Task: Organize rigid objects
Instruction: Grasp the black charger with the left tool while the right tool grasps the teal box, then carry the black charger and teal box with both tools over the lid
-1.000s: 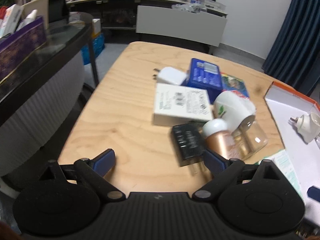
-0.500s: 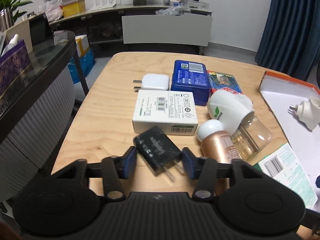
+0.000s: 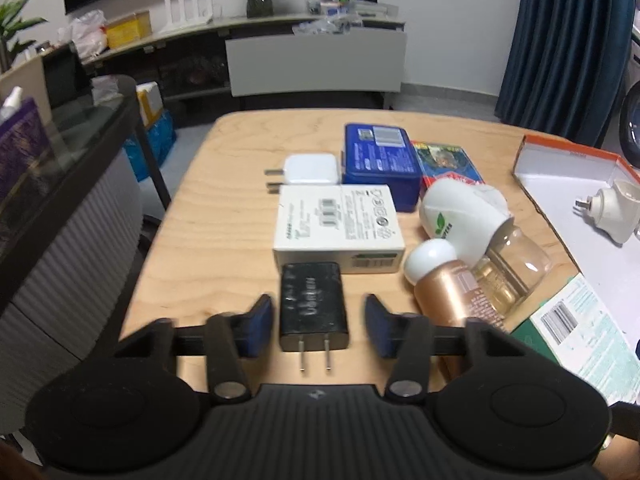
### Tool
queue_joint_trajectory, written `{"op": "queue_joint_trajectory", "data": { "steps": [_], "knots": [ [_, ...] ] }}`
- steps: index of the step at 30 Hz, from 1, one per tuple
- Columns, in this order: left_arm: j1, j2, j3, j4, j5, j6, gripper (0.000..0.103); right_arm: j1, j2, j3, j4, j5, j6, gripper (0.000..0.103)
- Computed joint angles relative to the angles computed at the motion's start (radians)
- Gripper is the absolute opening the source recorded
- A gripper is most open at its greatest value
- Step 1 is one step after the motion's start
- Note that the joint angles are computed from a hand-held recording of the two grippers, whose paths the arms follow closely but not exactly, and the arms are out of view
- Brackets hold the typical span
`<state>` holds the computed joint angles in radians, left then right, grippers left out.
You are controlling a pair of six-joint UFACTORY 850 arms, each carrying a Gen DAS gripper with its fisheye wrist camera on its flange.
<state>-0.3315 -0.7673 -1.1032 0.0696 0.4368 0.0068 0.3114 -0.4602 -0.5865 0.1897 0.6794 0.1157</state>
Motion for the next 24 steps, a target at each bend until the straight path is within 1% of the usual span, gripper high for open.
{"op": "queue_joint_trajectory", "data": {
  "steps": [1,3,5,6,8,10,14,15,16,18,21,23,24],
  "knots": [
    [-0.001,0.001,0.003,-0.013,0.003,0.015,0.037,0.000,0.001,-0.001,0.010,-0.007,-0.004,0.082],
    [0.005,0.009,0.012,0.038,0.001,-0.041,0.036,0.007,0.008,0.002,0.041,-0.010,-0.028,0.083],
    [0.006,0.021,0.034,0.036,0.019,-0.036,0.036,0.015,0.006,-0.002,0.080,-0.013,-0.066,0.085],
    [0.004,0.029,0.046,0.021,0.031,-0.018,0.037,0.014,0.005,-0.004,0.075,-0.017,-0.056,0.085],
    [0.005,0.047,0.071,0.022,0.051,-0.019,0.037,0.000,0.007,-0.009,0.002,-0.035,0.007,0.085],
    [0.010,0.067,0.094,0.055,0.063,-0.059,0.037,0.007,0.005,-0.019,-0.019,-0.050,-0.012,0.085],
    [0.011,0.102,0.146,0.064,0.102,-0.064,0.037,0.044,-0.031,-0.089,0.167,-0.137,-0.256,0.087],
    [0.012,0.107,0.153,0.074,0.106,-0.074,0.037,0.044,-0.044,-0.108,0.192,-0.162,-0.276,0.087],
    [0.011,0.112,0.162,0.074,0.107,-0.077,0.037,0.037,-0.056,-0.127,0.182,-0.193,-0.273,0.087],
    [0.009,0.124,0.179,0.079,0.109,-0.089,0.037,0.024,-0.078,-0.151,0.126,-0.222,-0.234,0.084],
    [0.002,0.147,0.212,0.083,0.123,-0.098,0.037,0.009,-0.074,-0.136,0.029,-0.191,-0.138,0.084],
    [-0.007,0.164,0.233,0.084,0.133,-0.103,0.037,0.002,-0.044,-0.099,-0.006,-0.134,-0.093,0.084],
    [-0.011,0.172,0.242,0.082,0.140,-0.107,0.037,0.002,-0.021,-0.079,0.004,-0.109,-0.098,0.084]
  ]
}}
